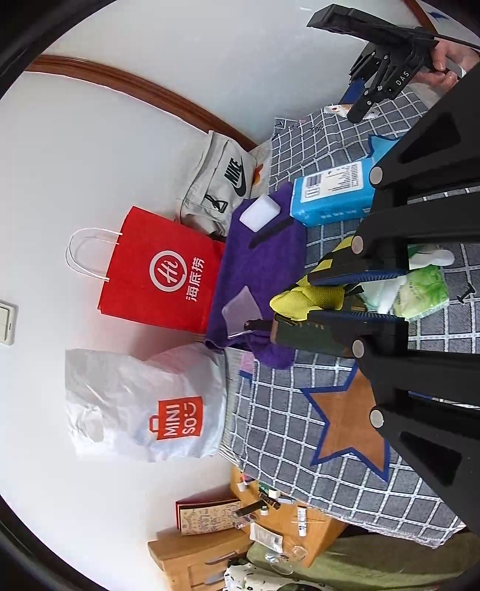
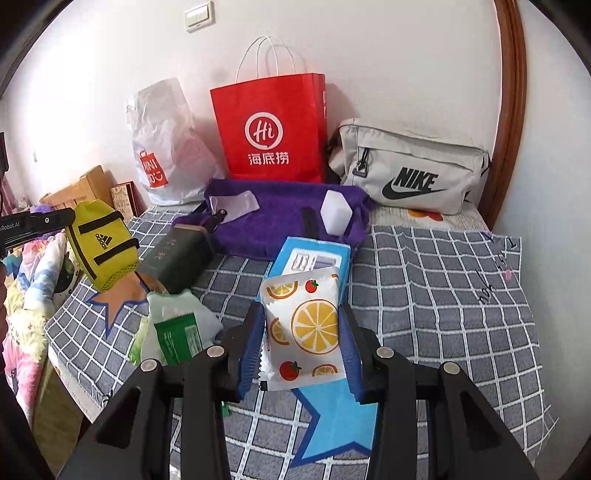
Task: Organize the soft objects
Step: 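Carry the wipe packet with the right tool while the left tool carries the yellow pouch toward the towel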
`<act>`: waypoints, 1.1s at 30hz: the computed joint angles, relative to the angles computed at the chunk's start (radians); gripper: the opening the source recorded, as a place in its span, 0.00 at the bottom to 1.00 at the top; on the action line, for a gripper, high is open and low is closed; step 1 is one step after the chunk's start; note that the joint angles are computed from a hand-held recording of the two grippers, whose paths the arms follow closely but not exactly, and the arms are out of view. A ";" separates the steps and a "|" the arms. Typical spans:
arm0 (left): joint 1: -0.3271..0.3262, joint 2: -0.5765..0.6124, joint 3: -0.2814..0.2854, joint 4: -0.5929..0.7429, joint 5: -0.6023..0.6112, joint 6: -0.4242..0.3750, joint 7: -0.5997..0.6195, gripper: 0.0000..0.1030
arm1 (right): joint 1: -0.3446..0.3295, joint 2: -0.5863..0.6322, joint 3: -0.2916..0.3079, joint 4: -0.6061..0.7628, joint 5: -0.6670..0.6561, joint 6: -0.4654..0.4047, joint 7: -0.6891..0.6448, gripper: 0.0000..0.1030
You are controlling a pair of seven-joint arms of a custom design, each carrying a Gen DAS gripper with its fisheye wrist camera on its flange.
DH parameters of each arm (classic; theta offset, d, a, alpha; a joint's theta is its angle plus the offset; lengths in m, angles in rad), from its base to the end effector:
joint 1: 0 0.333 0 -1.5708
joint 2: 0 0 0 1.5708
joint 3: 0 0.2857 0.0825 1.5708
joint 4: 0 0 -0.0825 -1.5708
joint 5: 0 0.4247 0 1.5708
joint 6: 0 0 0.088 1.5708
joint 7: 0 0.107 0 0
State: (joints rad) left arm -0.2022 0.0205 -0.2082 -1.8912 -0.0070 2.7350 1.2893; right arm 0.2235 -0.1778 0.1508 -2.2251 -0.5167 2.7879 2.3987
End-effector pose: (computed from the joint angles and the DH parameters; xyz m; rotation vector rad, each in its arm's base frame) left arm 0.6005 -0.2600 0.5448 -1.7292 1.9537 -1.0369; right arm 0.5313 0.2356 0.4806 -1.6988 1.7441 -0.6395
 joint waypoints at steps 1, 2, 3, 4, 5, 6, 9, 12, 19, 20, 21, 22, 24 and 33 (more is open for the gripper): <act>0.000 0.007 0.000 0.010 0.004 -0.003 -0.002 0.13 | 0.000 0.006 -0.002 0.009 0.002 0.000 -0.005 0.39; 0.000 0.017 0.000 0.023 0.009 -0.007 -0.003 0.13 | 0.001 0.013 -0.004 0.020 0.005 0.000 -0.011 0.39; -0.001 0.026 0.000 0.036 0.010 -0.011 0.001 0.13 | 0.001 0.020 -0.007 0.030 0.007 0.002 -0.017 0.39; -0.001 0.037 0.000 0.050 0.014 -0.015 0.002 0.13 | 0.001 0.027 -0.010 0.039 0.010 0.003 -0.023 0.39; -0.002 0.051 0.001 0.068 0.018 -0.023 -0.001 0.13 | 0.002 0.036 -0.014 0.051 0.015 0.002 -0.030 0.39; -0.003 0.063 0.002 0.081 0.027 -0.026 -0.005 0.13 | 0.003 0.044 -0.017 0.061 0.020 0.001 -0.037 0.39; -0.007 0.106 0.004 0.137 0.049 -0.048 -0.013 0.13 | 0.005 0.080 -0.028 0.109 0.018 -0.003 -0.052 0.39; -0.012 0.143 0.009 0.185 0.067 -0.063 -0.023 0.13 | 0.013 0.114 -0.043 0.150 0.035 -0.001 -0.072 0.39; -0.034 0.262 0.032 0.342 0.145 -0.125 -0.082 0.13 | 0.032 0.198 -0.077 0.253 0.058 -0.001 -0.103 0.39; -0.036 0.277 0.034 0.362 0.151 -0.130 -0.084 0.13 | 0.035 0.213 -0.081 0.271 0.070 -0.001 -0.116 0.39; -0.037 0.298 0.034 0.388 0.153 -0.138 -0.082 0.13 | 0.038 0.224 -0.086 0.285 0.074 -0.004 -0.122 0.39; -0.038 0.314 0.035 0.410 0.152 -0.146 -0.079 0.13 | 0.041 0.245 -0.090 0.310 0.082 -0.009 -0.133 0.39; -0.043 0.355 0.037 0.465 0.156 -0.164 -0.076 0.13 | 0.048 0.273 -0.098 0.342 0.106 -0.015 -0.160 0.39; -0.071 0.555 0.059 0.749 0.164 -0.269 -0.050 0.13 | 0.066 0.438 -0.127 0.530 0.228 -0.031 -0.294 0.39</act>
